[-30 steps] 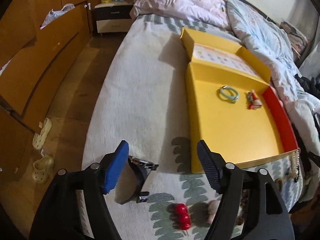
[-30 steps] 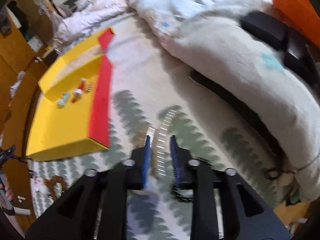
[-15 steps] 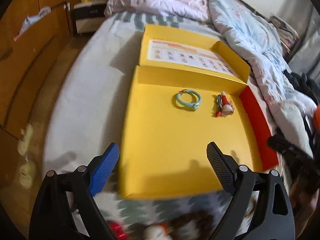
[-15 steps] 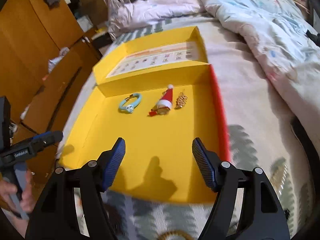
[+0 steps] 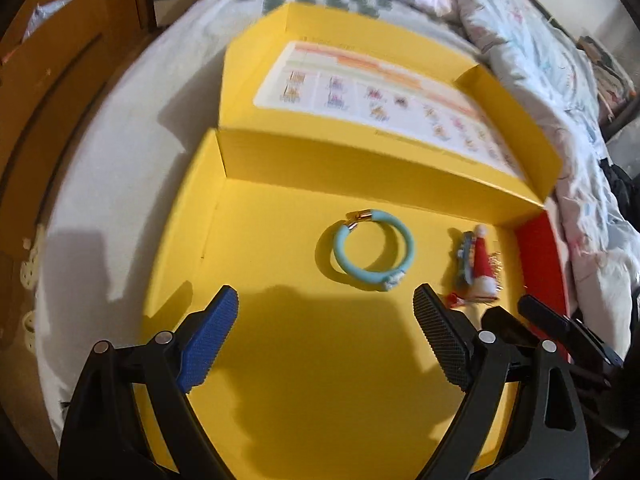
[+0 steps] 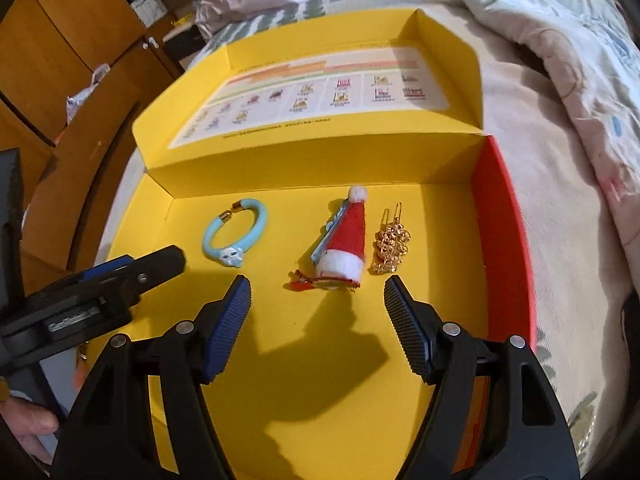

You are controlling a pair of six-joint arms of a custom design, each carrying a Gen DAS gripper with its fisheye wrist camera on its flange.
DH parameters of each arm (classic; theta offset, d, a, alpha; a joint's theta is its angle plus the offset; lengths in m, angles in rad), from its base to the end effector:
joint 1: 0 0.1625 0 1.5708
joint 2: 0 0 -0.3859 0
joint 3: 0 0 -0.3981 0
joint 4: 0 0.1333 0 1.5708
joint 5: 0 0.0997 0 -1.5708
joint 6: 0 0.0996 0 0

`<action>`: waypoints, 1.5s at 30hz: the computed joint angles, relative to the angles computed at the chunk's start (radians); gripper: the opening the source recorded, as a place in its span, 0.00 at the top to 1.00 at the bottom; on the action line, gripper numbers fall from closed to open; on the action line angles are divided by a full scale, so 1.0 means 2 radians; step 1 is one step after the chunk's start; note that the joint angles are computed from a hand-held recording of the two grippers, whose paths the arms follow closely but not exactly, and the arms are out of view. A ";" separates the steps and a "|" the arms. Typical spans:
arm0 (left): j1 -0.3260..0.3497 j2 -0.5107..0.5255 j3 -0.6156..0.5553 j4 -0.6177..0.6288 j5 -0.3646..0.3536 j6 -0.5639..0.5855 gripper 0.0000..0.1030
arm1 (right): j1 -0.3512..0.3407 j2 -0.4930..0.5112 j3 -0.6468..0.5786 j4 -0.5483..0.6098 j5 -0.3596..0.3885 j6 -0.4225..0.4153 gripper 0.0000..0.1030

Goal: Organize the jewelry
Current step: 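Move both open tools back into the box toward the bangle and Santa hairpin, then grasp the blue bangle with the left tool while the right tool grasps the Santa-hat hairpin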

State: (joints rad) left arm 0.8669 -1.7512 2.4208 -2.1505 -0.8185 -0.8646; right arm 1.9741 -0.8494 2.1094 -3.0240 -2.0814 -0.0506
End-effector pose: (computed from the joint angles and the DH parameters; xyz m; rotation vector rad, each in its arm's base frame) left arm -0.0637 -0.3862 0.2137 -0.1551 2.4752 -0.6127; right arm 0.2706 -0.4185 0.0071 0.5306 -2.5953 0.3739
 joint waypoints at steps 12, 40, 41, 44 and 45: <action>0.024 0.039 -0.012 -0.030 -0.010 0.013 0.15 | 0.012 0.028 -0.047 0.051 -0.036 -0.003 0.33; 0.032 0.072 -0.028 -0.029 0.001 0.040 0.92 | -0.008 0.025 -0.050 0.067 -0.008 -0.011 0.76; 0.033 0.072 -0.028 -0.034 -0.005 0.043 0.92 | -0.007 0.019 -0.047 0.068 -0.004 -0.010 0.76; 0.033 0.067 -0.028 -0.044 -0.022 0.047 0.92 | -0.007 0.002 -0.038 0.069 0.004 -0.010 0.76; 0.028 0.062 -0.027 -0.041 -0.020 0.045 0.92 | -0.006 -0.005 -0.035 0.068 0.005 -0.009 0.76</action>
State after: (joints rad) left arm 0.9225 -1.6277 2.3672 -2.2335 -0.8592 -0.7740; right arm 1.9618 -0.8589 2.0402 -2.8887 -2.0715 -0.0688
